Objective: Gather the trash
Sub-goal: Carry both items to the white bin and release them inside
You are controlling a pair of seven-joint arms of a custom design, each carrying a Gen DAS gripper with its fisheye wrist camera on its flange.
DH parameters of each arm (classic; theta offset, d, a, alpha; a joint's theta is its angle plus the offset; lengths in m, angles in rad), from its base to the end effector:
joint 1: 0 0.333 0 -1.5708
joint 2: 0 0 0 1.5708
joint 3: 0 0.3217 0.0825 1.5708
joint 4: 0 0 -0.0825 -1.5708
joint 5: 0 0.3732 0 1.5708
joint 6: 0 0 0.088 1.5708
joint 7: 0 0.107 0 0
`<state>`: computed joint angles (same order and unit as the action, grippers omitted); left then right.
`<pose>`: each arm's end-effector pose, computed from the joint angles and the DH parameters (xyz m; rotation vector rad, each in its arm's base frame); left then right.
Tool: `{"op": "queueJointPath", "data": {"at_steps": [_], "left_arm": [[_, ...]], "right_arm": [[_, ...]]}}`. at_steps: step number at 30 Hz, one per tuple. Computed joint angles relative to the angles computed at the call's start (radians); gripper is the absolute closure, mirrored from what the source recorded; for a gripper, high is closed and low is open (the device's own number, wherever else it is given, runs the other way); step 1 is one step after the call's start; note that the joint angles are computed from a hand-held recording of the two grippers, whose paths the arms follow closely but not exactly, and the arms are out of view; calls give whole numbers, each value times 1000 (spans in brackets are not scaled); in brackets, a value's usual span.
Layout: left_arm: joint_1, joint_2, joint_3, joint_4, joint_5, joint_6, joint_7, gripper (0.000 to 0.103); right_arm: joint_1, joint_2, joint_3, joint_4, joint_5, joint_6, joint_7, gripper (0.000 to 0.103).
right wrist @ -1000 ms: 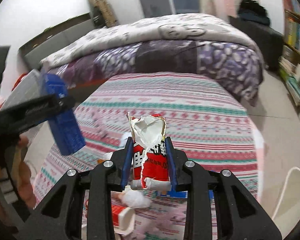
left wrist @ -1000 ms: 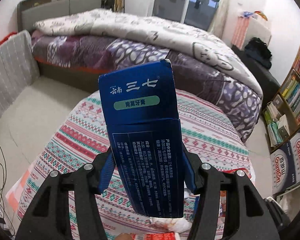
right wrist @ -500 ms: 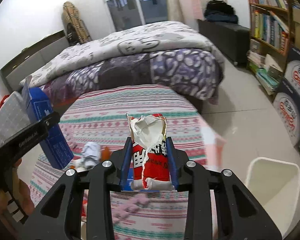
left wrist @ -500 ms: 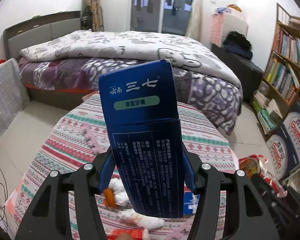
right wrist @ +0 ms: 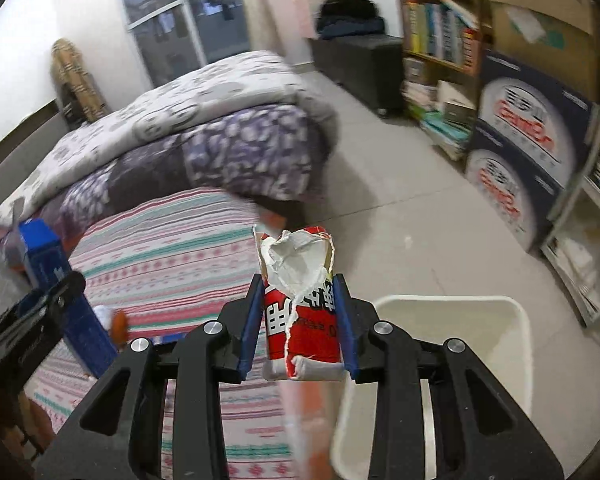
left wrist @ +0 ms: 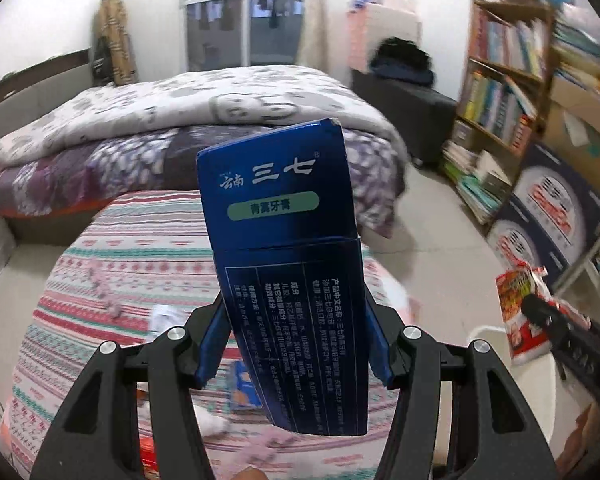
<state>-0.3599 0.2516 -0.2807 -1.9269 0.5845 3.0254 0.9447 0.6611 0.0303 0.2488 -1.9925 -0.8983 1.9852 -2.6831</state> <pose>0.5003 -0.4060 0.4721 -1.2779 2.2177 -1.0801 0.3820 0.4098 0.4744 -1.0411 2.3012 -0.8586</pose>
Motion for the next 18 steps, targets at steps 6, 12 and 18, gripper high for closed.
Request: {"op": "queueJointPath", "data": {"at_steps": [6, 12, 18], "left_arm": [[5, 22, -102, -2, -88, -2, 139, 46], [-13, 43, -182, -3, -150, 10, 259, 46], [-21, 71, -263, 11, -223, -1, 338, 46]], "right_arm": [[-9, -112, 17, -107, 54, -70, 79, 69], [-22, -219, 51, -179, 103, -184, 184, 45], [-28, -310, 83, -228, 130, -287, 271, 23]]}}
